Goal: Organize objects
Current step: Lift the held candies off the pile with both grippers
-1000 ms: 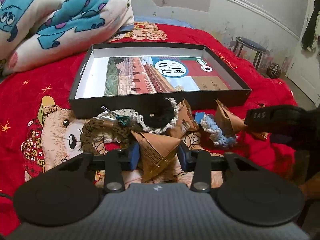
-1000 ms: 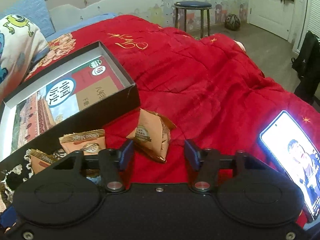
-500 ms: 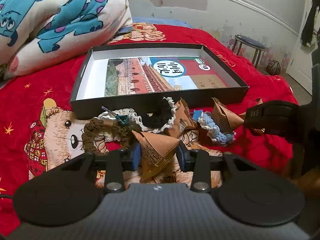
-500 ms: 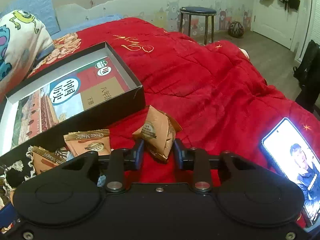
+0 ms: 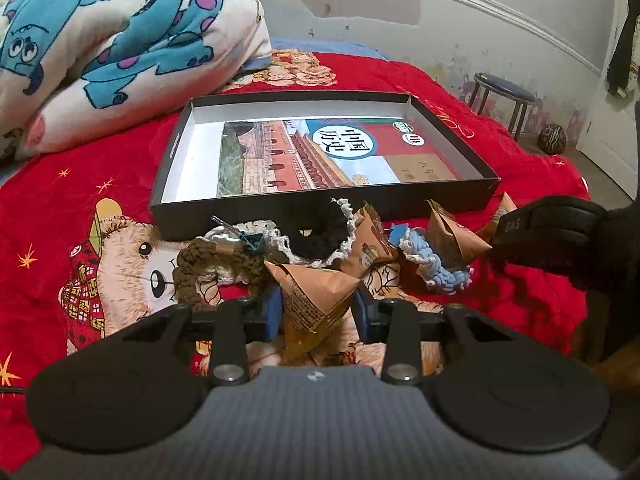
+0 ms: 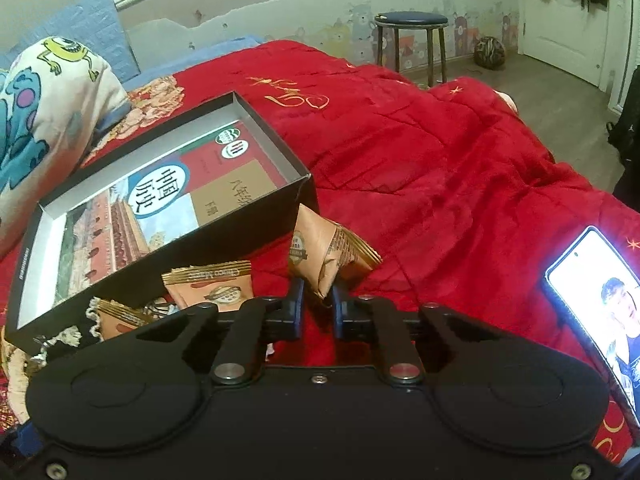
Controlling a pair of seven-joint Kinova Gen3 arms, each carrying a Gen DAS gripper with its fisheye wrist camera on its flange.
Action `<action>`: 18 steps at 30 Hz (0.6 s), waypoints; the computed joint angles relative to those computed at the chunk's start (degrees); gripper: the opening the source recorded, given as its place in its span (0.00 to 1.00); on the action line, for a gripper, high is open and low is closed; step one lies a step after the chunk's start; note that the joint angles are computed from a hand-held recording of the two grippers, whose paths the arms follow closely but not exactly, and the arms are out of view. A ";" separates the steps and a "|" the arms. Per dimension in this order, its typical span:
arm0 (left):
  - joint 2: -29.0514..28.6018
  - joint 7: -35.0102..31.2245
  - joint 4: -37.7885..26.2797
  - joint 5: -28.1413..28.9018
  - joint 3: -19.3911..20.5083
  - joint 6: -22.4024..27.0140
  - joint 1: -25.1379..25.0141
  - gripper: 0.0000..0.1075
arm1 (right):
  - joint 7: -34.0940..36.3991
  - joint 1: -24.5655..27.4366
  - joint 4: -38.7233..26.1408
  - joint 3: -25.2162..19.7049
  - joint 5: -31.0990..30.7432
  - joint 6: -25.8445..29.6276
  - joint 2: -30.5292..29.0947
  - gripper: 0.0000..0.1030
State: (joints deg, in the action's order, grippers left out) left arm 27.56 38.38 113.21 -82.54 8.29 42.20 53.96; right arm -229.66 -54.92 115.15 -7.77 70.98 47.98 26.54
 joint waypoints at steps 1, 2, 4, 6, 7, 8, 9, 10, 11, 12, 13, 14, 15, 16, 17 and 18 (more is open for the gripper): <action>-0.15 0.82 0.30 -0.67 -0.11 0.02 0.24 0.37 | -0.27 -0.11 0.13 0.02 0.39 -0.04 -0.10 0.12; -0.28 1.91 0.68 -1.81 -0.20 0.13 0.51 0.37 | -0.66 -0.23 0.25 0.01 0.78 -0.01 -0.17 0.12; -0.16 2.46 0.77 -2.90 0.18 1.38 0.90 0.37 | -1.43 -0.27 0.62 -0.14 1.64 -0.15 -0.42 0.11; -0.20 1.10 0.49 -2.51 0.98 1.94 0.67 0.37 | -2.08 -0.44 0.76 -0.40 2.30 0.14 -0.55 0.10; -0.45 0.61 0.43 -2.10 1.29 1.45 0.26 0.37 | -2.50 -0.64 0.91 -0.56 2.64 0.43 -0.64 0.09; -0.71 0.73 0.56 -1.99 1.44 1.10 0.15 0.37 | -2.94 -0.84 1.11 -0.76 3.06 0.72 -0.83 0.09; -0.85 1.09 0.71 -2.12 1.46 1.27 0.37 0.37 | -3.54 -1.03 1.37 -0.96 3.56 0.99 -1.01 0.09; -0.83 1.11 0.70 -2.04 1.54 1.97 0.77 0.37 | -4.24 -1.27 1.66 -1.19 4.20 1.36 -1.22 0.07; -0.86 0.87 0.70 -1.90 1.66 2.55 1.07 0.37 | -4.97 -1.54 1.96 -1.46 4.83 1.87 -1.41 0.06; -0.94 0.91 0.78 -2.01 1.74 2.94 1.31 0.37 | -5.78 -1.82 2.29 -1.76 5.51 2.42 -1.58 0.06; -1.11 1.50 1.03 -2.43 1.78 3.16 1.52 0.37 | -7.17 -2.24 2.80 -2.04 6.72 3.13 -1.74 0.06; -1.26 2.06 1.23 -2.81 1.88 3.31 1.59 0.37 | -8.17 -2.55 3.17 -2.41 7.71 3.93 -1.85 0.06; -1.36 2.25 1.35 -3.13 2.05 3.48 1.63 0.37 | -8.66 -2.80 3.39 -2.84 8.43 4.90 -1.91 0.06; -1.34 2.36 1.41 -3.33 2.22 3.92 1.75 0.37 | -8.46 -2.94 3.28 -3.29 8.83 5.82 -1.81 0.06; -1.24 2.46 1.37 -3.42 2.38 4.55 1.96 0.37 | -8.34 -3.07 3.12 -3.67 9.29 6.55 -1.63 0.06; -1.14 2.45 1.36 -3.52 2.52 5.11 2.13 0.37 | -8.29 -3.07 3.07 -4.02 9.71 6.95 -1.52 0.06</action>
State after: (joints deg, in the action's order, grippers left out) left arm 26.42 40.83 114.57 -86.06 10.81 47.31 56.08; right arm -237.95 -57.98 118.22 -11.79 80.69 54.92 25.01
